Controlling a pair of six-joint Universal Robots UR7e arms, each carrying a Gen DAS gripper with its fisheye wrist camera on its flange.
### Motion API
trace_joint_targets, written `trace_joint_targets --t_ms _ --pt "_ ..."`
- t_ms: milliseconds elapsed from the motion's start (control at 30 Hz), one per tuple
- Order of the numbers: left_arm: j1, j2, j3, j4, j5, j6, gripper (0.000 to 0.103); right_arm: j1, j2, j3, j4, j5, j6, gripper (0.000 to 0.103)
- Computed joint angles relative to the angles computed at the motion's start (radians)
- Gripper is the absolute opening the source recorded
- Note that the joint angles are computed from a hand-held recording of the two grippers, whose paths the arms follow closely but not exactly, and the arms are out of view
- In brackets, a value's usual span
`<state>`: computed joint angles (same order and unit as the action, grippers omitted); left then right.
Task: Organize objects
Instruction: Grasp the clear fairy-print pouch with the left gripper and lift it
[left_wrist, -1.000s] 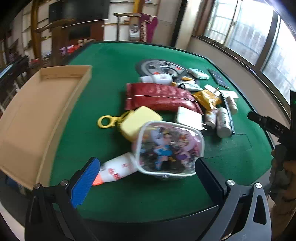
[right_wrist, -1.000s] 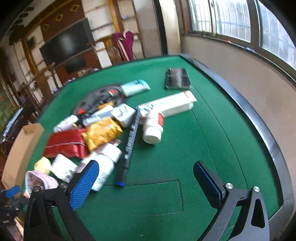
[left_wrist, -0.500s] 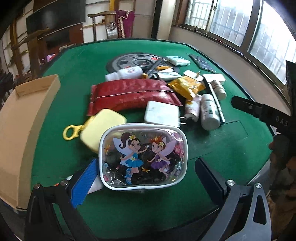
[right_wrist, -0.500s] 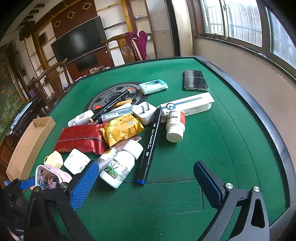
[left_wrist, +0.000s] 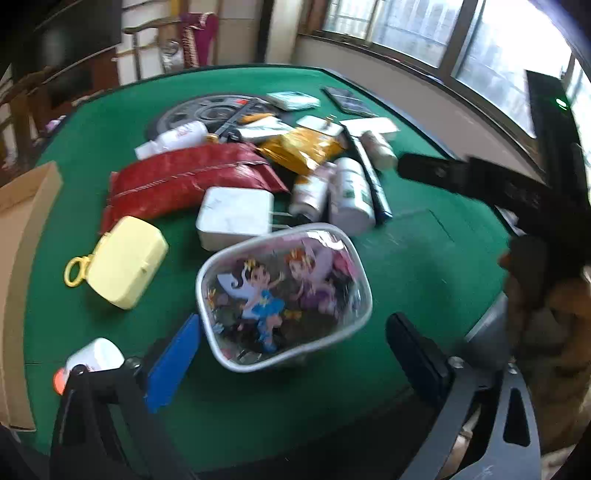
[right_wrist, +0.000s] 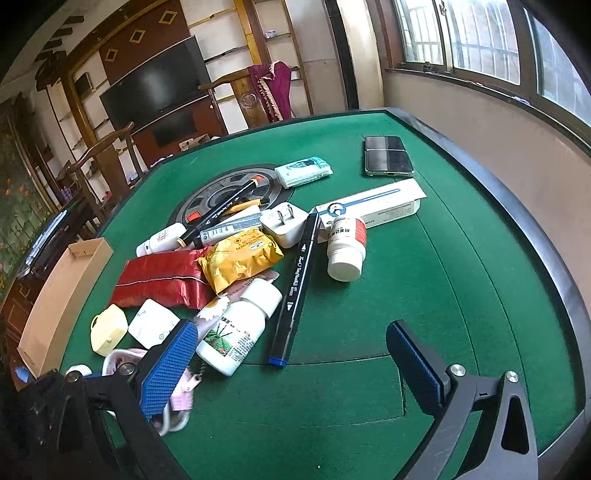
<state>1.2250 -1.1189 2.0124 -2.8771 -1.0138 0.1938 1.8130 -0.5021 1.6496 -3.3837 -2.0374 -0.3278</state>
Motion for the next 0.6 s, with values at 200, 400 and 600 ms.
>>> trace_joint_targets --t_ms 200,400,600 --pt "-0.004 -0.041 0.024 -0.001 -0.074 0.111 0.088 -0.005 0.001 0.0 0.001 0.008 0.008 0.103" --pt "0.0 -0.026 -0.029 -0.004 -0.075 0.27 0.088 -0.007 -0.003 0.008 -0.018 0.011 0.018 0.103" --pt "0.036 0.034 -0.126 0.161 -0.115 0.314 0.088 -0.012 -0.015 0.018 -0.011 0.02 0.031 0.103"
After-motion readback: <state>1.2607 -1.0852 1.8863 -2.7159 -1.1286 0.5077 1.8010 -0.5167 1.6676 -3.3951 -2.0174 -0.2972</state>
